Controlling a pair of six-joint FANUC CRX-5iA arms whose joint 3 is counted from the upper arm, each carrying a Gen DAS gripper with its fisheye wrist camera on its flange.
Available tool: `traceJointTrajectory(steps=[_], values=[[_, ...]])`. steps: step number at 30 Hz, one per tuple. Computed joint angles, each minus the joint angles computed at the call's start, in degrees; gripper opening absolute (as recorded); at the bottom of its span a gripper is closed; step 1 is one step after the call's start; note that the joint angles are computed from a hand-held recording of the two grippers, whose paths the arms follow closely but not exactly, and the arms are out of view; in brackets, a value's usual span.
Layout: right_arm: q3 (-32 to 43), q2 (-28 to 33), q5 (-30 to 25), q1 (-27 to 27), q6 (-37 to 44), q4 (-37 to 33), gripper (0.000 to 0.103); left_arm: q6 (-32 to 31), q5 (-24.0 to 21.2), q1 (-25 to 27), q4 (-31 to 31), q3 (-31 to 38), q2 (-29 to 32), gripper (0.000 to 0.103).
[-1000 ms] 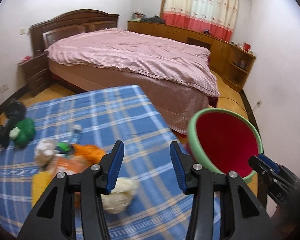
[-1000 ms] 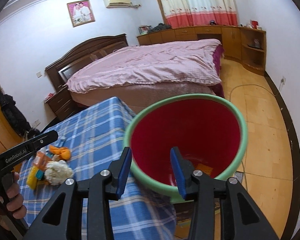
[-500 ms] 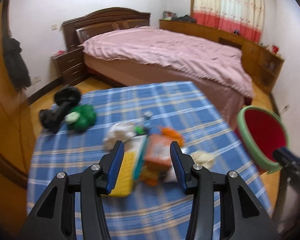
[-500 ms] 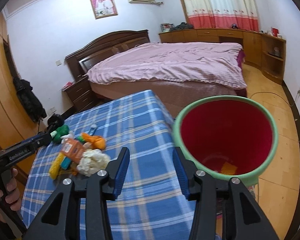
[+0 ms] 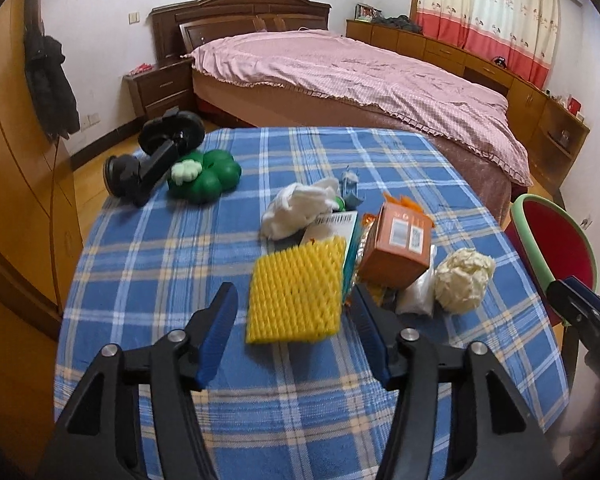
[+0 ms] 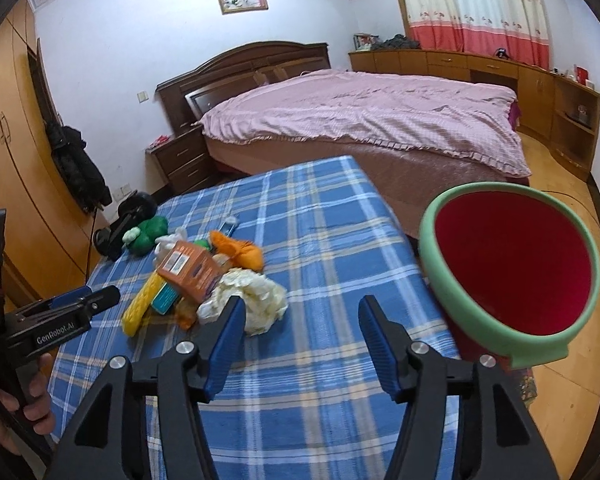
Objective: Collect trash
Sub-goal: 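Move both tools back to the table toward the remaining trash, then grasp the crumpled white paper with the right tool while the left tool grasps a yellow foam net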
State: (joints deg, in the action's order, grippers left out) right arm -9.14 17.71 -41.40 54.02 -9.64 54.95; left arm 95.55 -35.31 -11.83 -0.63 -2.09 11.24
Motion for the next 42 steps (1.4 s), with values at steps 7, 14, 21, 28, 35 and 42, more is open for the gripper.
traceJointTrajectory(steps=[7, 14, 21, 28, 35, 42], values=[[3.04, 2.78, 1.32, -0.07, 3.21, -2.52, 0.069, -2.53, -0.07, 0.36, 3.34, -0.66, 1.96, 0.059], [7.02, 5.99, 1.4, -0.31, 7.83, -5.77, 0.073, -1.16, -1.09, -0.26, 1.2, 1.43, 4.04, 0.059], [11.17, 9.25, 1.85, -1.18, 13.67, -10.76, 0.073, 2.0, -1.06, -0.54, -2.76, 3.31, 5.69, 0.059], [13.83, 11.27, 1.14, -1.61, 16.76, -13.05, 0.073, 0.74, -0.49, 0.16, -1.93, 3.38, 6.52, 0.045], [14.08, 11.52, 1.95, -1.84, 17.1, -13.66, 0.056, -3.17, 2.24, 1.24, 2.32, 1.14, 5.62, 0.017], [14.54, 11.67, 2.46, -1.86, 18.91, -15.04, 0.035, -6.42, 5.52, 2.04, 7.1, -1.97, 3.69, 0.012]])
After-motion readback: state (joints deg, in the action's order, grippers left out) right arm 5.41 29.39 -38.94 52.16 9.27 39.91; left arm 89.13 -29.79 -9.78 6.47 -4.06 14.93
